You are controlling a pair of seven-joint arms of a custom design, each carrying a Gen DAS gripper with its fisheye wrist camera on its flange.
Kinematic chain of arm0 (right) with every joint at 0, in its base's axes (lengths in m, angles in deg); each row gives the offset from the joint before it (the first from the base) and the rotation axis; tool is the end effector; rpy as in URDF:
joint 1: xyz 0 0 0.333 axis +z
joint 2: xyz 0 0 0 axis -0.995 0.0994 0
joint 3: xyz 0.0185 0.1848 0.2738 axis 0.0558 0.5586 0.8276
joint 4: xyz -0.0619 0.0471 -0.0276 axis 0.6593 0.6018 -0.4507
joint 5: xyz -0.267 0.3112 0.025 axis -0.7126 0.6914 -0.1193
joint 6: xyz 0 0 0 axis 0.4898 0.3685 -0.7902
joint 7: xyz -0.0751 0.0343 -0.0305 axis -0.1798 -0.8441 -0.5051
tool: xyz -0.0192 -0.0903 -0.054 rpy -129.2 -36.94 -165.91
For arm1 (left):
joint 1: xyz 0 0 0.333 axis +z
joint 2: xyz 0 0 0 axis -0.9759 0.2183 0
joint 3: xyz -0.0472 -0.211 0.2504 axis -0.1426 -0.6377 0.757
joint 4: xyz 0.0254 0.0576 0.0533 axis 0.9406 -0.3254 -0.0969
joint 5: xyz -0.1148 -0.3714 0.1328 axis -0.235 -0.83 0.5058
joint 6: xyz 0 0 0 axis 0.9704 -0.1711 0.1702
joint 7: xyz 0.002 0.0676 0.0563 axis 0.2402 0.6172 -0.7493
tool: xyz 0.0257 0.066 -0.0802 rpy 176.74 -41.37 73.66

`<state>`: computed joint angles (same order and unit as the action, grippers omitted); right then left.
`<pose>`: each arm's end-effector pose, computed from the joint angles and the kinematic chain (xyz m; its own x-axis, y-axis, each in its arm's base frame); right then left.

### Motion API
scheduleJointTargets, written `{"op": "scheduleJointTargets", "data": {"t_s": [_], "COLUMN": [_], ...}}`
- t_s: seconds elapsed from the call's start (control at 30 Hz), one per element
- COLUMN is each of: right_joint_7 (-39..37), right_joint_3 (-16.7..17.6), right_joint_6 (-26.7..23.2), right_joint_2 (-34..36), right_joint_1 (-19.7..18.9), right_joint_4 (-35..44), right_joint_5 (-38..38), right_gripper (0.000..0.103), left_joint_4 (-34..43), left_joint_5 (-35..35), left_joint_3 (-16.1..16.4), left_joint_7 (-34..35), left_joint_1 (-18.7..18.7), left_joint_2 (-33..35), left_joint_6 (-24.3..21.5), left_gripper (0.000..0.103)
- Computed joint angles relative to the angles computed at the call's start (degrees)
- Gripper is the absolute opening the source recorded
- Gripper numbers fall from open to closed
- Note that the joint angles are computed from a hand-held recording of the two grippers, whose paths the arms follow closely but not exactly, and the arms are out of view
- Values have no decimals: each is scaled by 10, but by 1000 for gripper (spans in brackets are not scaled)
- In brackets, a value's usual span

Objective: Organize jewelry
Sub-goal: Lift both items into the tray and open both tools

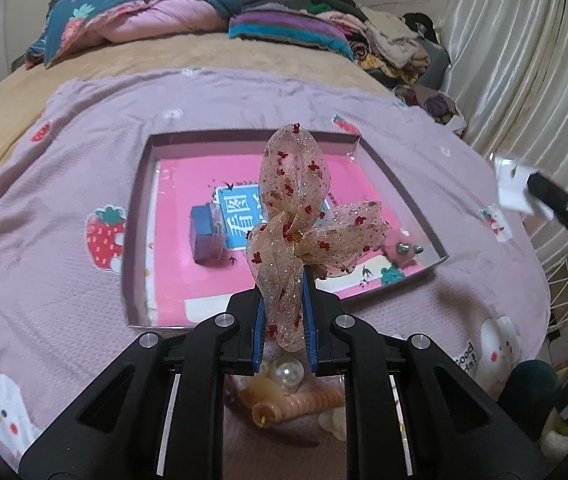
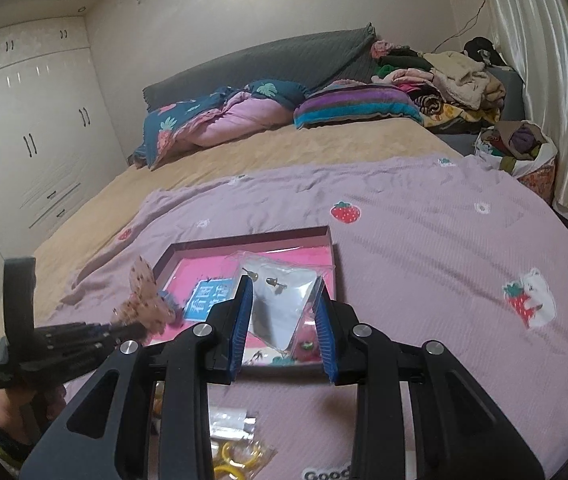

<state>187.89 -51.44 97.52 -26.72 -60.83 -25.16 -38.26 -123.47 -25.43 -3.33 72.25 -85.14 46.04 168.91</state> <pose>0.6006 0.2973 0.6148 0.2105 -0.9501 -0.2300 -0.5961 0.0617 -0.8006 0.6196 -0.2119 0.5735 -0.2010 -0.9556 0.2155 -0.7829 0.0245 -0.6217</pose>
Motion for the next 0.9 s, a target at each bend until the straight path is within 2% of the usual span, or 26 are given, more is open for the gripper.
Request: {"op": "scheduleJointTargets", "data": {"t_s": [0.23,0.33,0.9], "right_joint_7": [-50,-69,-149], "right_joint_3": [0,-2,-6], "right_joint_6": [-33,-50,-124], "right_joint_2": [54,81,205], "right_joint_1": [-2,2,12], "right_joint_4": [66,97,231], "right_joint_5": [40,56,135], "right_gripper": [29,29,29], "left_joint_4": [37,46,56], "left_joint_5": [19,46,82], "left_joint_3": [0,3,11], "left_joint_7": [-16,-31,-80], "left_joint_1": [3,2,22], "left_joint_2": [39,50,66], "left_joint_6": [-31,-37,-51], "left_gripper": [9,11,18]}}
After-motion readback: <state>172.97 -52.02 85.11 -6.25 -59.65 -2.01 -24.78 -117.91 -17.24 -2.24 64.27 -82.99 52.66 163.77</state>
